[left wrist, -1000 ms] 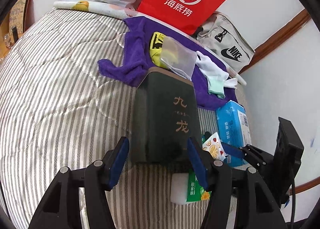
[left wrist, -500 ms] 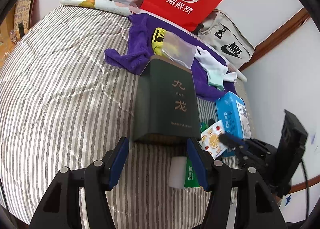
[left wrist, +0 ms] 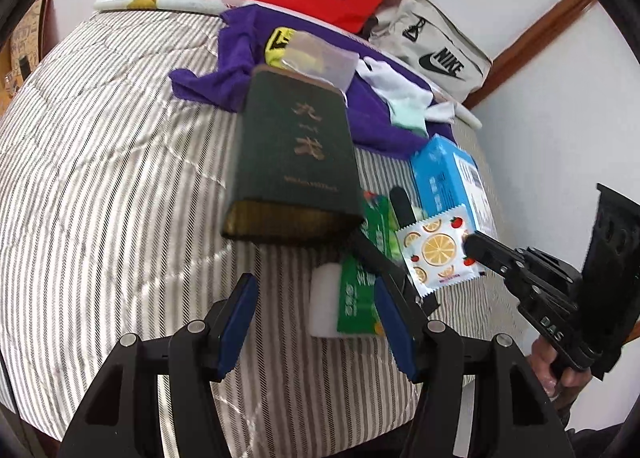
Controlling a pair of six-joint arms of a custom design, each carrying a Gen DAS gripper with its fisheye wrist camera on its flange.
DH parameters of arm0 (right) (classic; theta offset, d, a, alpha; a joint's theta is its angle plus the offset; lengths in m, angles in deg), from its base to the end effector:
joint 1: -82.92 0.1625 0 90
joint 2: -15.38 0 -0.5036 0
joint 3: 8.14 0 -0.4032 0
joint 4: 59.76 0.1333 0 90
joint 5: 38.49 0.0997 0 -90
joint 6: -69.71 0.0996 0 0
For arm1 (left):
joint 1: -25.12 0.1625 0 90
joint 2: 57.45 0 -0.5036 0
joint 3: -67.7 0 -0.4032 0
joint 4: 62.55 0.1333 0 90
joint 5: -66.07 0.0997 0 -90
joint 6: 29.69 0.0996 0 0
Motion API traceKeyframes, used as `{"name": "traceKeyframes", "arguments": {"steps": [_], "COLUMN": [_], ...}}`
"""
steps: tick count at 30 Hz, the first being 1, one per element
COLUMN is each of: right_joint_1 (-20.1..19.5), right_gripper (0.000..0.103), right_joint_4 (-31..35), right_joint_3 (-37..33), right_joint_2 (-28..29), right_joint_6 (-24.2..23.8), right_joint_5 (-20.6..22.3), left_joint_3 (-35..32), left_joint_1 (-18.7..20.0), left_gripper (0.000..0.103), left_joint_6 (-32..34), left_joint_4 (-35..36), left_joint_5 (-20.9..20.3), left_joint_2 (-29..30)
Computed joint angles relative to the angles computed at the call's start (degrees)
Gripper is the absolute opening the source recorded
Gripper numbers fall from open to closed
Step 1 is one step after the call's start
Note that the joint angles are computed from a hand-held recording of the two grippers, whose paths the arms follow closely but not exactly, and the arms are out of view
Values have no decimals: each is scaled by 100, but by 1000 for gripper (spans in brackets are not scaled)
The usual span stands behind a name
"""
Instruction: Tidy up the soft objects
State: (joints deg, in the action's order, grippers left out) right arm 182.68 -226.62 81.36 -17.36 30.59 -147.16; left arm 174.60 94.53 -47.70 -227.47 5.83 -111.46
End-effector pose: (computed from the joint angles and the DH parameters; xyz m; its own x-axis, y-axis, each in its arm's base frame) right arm 0.2306 -0.7423 0.0433 -0.6384 -0.6244 0.4501 -0.7244 0.6851 -0.0769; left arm -0.0625 -0.6859 0.2057 -0.9359 -0.1437 -0.3216 0.0385 0.8658 -0.4990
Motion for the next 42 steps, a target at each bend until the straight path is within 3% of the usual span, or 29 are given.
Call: {"name": "traceKeyframes", "arguments": {"steps": [6, 9, 20, 28, 36, 42], "right_joint_1": [-34, -62, -152, -286, -399, -539], "right_gripper": [0, 1, 8, 5, 4, 4], "right_joint_4": [-16, 280, 431, 84, -230, -306], "right_joint_3": [376, 355, 266, 568, 1039, 1221], "right_joint_2": [-189, -153, 30, -177, -569, -751], "right_joint_6": [-232, -142, -52, -19, -40, 60], "right_joint_5": [-5, -83, -274, 34, 251, 388], "left_joint_3": [62, 118, 230, 160, 3, -202], "left_joint_1": [-63, -102, -147, -255, -480, -567], "left_gripper": [58, 58, 58, 58, 58, 56], "left_joint_6": [-81, -99, -20, 220, 597, 394], "left_joint_4": [48, 19, -63, -72, -200, -206], "left_joint_5": [19, 72, 63, 188, 597, 647], "left_joint_2": [60, 51, 82, 269, 485, 624]}}
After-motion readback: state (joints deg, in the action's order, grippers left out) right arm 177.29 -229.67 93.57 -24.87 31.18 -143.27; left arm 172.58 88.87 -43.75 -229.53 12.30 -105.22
